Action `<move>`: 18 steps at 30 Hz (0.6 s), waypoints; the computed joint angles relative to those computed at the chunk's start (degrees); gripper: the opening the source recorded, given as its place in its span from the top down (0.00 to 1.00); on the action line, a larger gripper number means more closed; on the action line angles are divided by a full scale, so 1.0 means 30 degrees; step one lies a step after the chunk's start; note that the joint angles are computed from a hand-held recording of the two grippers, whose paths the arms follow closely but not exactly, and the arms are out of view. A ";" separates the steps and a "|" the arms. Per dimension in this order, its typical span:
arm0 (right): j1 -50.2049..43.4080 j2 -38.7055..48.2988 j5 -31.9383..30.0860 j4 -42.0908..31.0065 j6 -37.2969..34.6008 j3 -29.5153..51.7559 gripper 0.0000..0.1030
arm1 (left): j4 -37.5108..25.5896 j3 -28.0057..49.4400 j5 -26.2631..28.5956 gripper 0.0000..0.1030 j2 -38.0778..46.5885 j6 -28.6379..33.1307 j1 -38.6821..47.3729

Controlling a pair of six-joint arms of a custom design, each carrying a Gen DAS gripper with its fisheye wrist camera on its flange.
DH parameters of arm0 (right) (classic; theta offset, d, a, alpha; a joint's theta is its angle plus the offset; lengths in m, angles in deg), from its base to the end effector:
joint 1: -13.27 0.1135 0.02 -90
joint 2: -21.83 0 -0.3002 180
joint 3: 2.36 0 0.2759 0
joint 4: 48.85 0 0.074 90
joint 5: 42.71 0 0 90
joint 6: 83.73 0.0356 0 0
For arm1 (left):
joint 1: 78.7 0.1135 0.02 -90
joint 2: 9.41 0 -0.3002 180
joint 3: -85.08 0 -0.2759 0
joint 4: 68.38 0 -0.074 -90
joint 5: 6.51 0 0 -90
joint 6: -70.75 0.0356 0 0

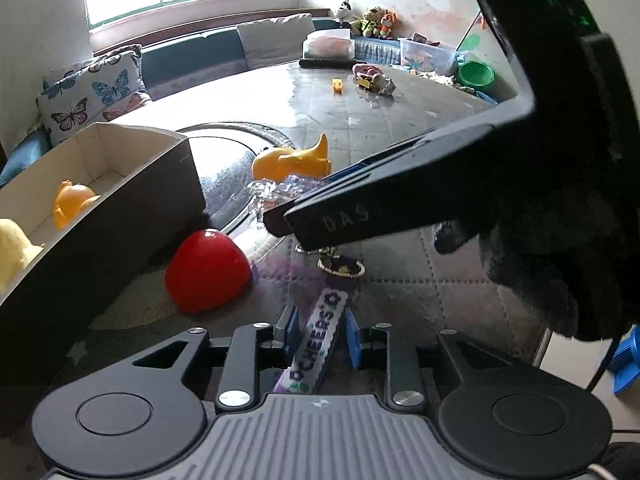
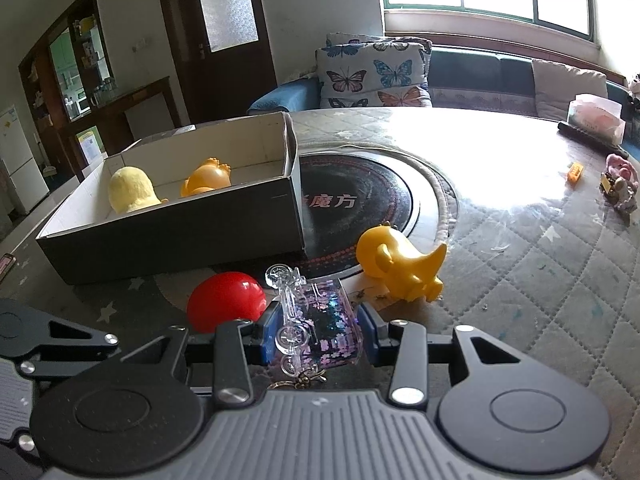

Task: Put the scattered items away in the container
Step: 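Raise the keychain with both grippers toward the box, then carry the keychain over the box with both grippers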

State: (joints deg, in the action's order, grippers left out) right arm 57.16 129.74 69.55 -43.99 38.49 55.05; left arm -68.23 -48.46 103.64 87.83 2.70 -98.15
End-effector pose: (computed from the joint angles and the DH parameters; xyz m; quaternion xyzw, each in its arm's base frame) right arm 0.2707 0.2417 0.1098 -0.0199 0.9113 0.0876 0.4019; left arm 0.2792 -0.1116 0.1145 0.3828 0.8464 -0.1574 0.3352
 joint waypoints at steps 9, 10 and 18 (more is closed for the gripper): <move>0.0282 -0.0881 0.0145 -0.0247 -0.0402 0.0237 0.61 | 0.0824 -0.0649 0.0962 0.80 -0.0894 -0.0142 0.0940; 0.0323 -0.1001 0.0160 -0.0259 -0.0486 0.0312 0.61 | 0.0925 -0.0785 0.0957 0.80 -0.1195 -0.0220 0.1077; 0.0357 -0.1399 0.0037 -0.0272 -0.1876 0.2132 0.61 | 0.1210 -0.1126 0.0688 0.80 -0.3295 -0.0629 0.2348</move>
State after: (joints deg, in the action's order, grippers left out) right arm 58.24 125.54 69.66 -44.80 32.87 61.45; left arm -64.61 -51.84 105.70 77.95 0.81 -91.11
